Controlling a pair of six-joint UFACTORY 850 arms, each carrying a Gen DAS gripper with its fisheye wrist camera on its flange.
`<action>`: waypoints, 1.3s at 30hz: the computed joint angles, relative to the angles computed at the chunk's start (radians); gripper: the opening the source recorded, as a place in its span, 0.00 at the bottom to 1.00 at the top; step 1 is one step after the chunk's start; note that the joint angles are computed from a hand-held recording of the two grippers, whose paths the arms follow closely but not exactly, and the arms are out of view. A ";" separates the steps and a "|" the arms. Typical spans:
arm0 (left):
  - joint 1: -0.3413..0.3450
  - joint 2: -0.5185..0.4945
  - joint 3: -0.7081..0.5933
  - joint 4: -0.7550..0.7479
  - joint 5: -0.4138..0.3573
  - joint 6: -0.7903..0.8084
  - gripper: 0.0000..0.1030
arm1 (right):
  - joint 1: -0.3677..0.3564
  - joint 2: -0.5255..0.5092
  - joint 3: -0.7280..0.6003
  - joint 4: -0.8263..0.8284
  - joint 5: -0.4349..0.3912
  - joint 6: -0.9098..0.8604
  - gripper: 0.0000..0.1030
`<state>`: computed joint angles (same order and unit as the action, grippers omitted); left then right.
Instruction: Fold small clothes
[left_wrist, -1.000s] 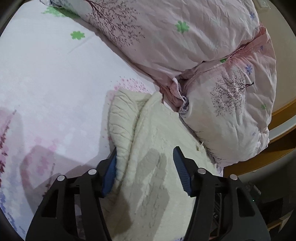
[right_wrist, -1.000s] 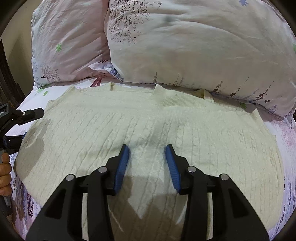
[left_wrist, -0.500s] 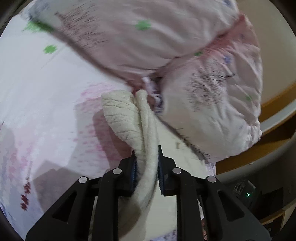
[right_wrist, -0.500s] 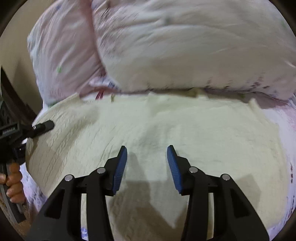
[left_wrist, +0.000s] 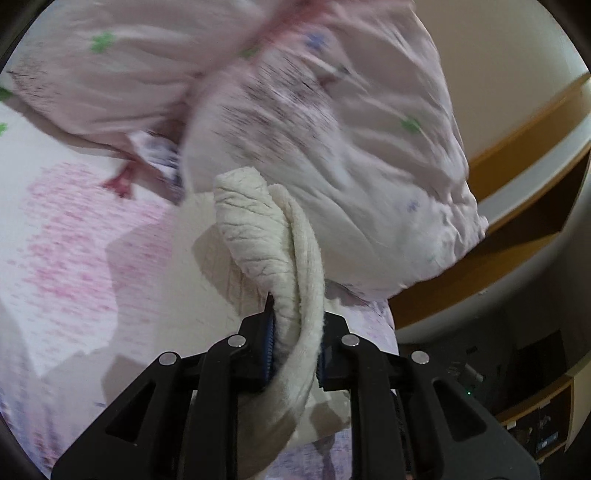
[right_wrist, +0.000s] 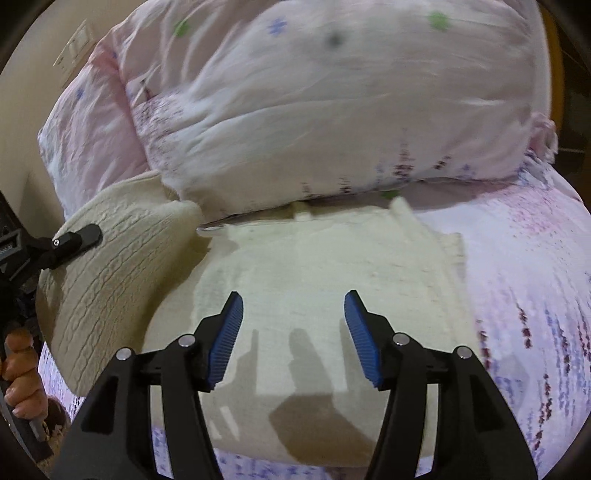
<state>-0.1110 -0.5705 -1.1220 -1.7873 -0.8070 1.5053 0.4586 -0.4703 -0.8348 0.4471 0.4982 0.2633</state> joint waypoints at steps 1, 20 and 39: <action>-0.022 0.000 0.000 -0.007 0.006 0.004 0.15 | -0.005 0.006 0.012 0.004 0.007 0.005 0.56; -0.191 -0.046 -0.007 0.092 -0.014 0.086 0.60 | -0.138 0.084 0.171 -0.172 0.085 0.296 0.56; -0.108 -0.057 0.016 -0.148 0.315 0.268 0.76 | -0.164 -0.085 -0.027 -0.872 0.074 0.912 0.27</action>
<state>-0.2192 -0.6275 -1.1058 -1.9352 -0.4922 1.7735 0.2941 -0.5549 -0.8615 -0.4253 0.5723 1.1757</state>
